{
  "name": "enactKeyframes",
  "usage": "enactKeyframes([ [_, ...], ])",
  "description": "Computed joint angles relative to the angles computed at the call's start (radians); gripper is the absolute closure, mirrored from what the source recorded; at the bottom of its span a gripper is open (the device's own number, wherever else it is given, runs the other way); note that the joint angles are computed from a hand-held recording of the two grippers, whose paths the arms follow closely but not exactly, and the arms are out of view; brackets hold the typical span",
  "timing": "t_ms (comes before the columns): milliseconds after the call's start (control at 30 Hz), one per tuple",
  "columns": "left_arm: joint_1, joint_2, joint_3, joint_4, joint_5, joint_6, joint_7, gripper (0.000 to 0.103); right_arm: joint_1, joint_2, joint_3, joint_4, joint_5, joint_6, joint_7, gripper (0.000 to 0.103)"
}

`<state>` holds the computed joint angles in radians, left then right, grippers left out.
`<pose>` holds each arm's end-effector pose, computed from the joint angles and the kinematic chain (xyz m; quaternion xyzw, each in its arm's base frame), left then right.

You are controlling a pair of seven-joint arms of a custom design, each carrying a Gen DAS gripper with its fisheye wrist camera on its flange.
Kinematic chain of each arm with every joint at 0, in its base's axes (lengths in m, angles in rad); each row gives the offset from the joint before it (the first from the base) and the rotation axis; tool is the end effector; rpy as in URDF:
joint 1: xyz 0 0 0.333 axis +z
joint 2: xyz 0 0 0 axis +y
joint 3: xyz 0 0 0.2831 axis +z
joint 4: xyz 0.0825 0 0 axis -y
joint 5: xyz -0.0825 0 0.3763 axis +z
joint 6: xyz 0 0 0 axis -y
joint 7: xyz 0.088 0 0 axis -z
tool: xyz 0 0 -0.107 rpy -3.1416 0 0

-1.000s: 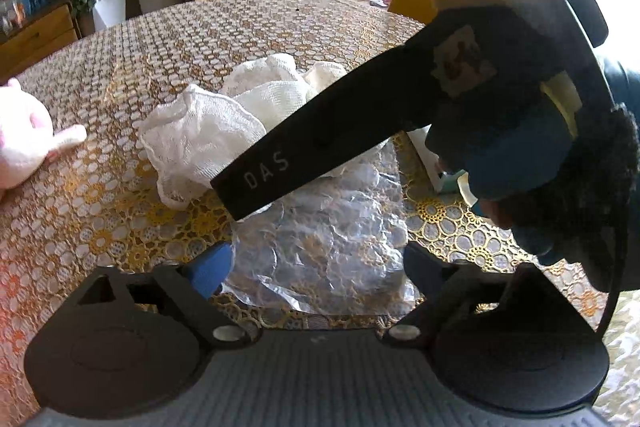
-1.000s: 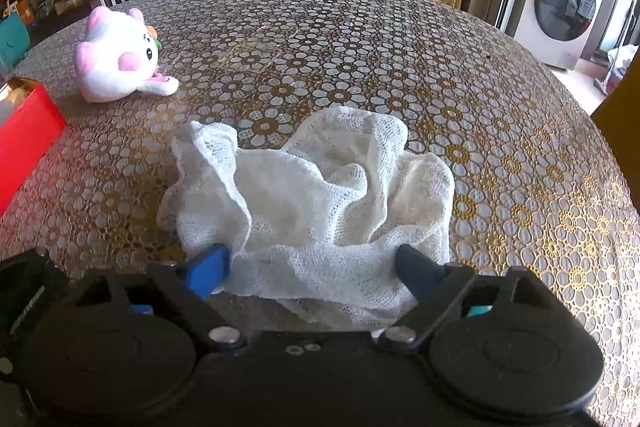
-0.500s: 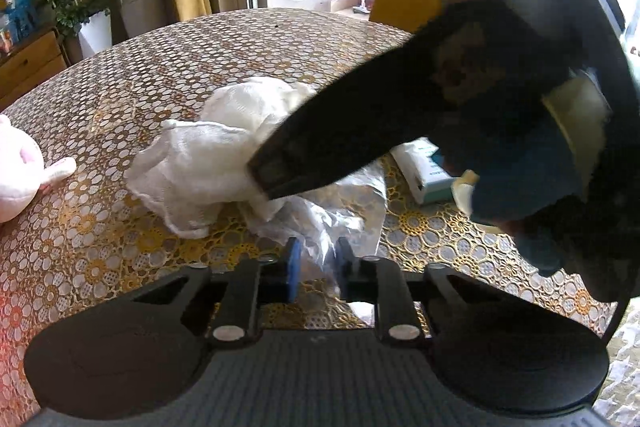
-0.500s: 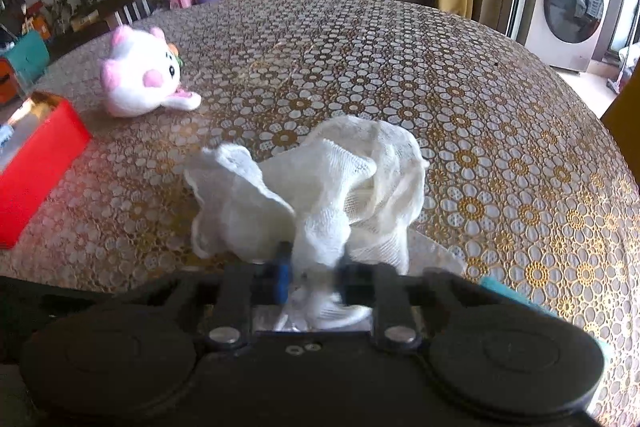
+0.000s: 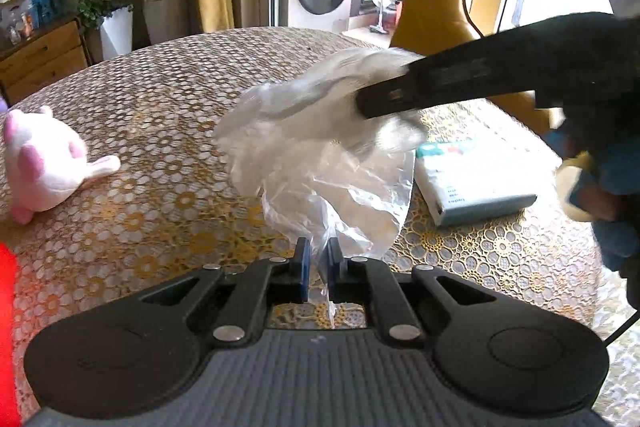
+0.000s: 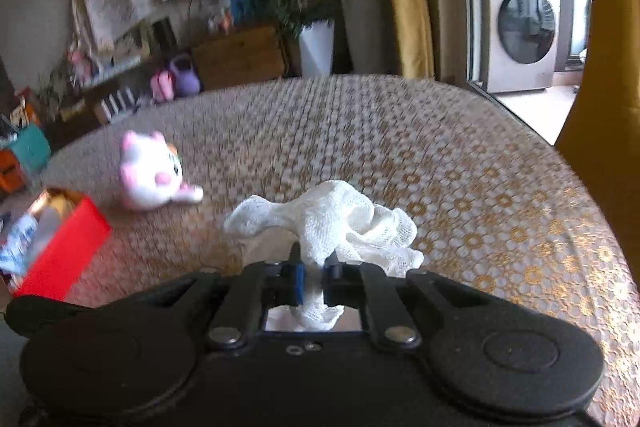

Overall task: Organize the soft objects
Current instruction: 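Lift and carry the plastic bag and mesh cloth over the red tin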

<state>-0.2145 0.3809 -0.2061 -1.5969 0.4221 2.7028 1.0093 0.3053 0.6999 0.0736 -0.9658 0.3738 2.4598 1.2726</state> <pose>0.6368 -0.2776 0.4732 -0.6119 0.6970 -0.3048 0.2164 0.7195 0.2618 0.5314 -0.7673 0.4835 -0.1239 0.4027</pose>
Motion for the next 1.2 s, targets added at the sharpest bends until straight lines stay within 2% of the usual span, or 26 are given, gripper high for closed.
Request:
enactKeyframes([
  [200,0.037,-0.106,-0.001,-0.103,-0.028,0.027,0.0,0.095,-0.018,-0.152,0.017,-0.2,0.07,0.133,-0.017,0.096],
  [533,0.088,-0.327,0.02,-0.3,-0.081,0.054,0.013,0.095,-0.018,-0.345,0.042,-0.419,0.181,0.243,-0.079,0.096],
  [833,0.107,-0.517,0.068,-0.453,-0.107,0.051,0.033,0.095,0.012,-0.449,0.066,-0.52,0.256,0.274,-0.138,0.096],
  [1200,0.122,-0.709,0.141,-0.608,-0.136,0.051,0.074,0.095,0.079,-0.456,0.091,-0.475,0.272,0.244,-0.182,0.096],
])
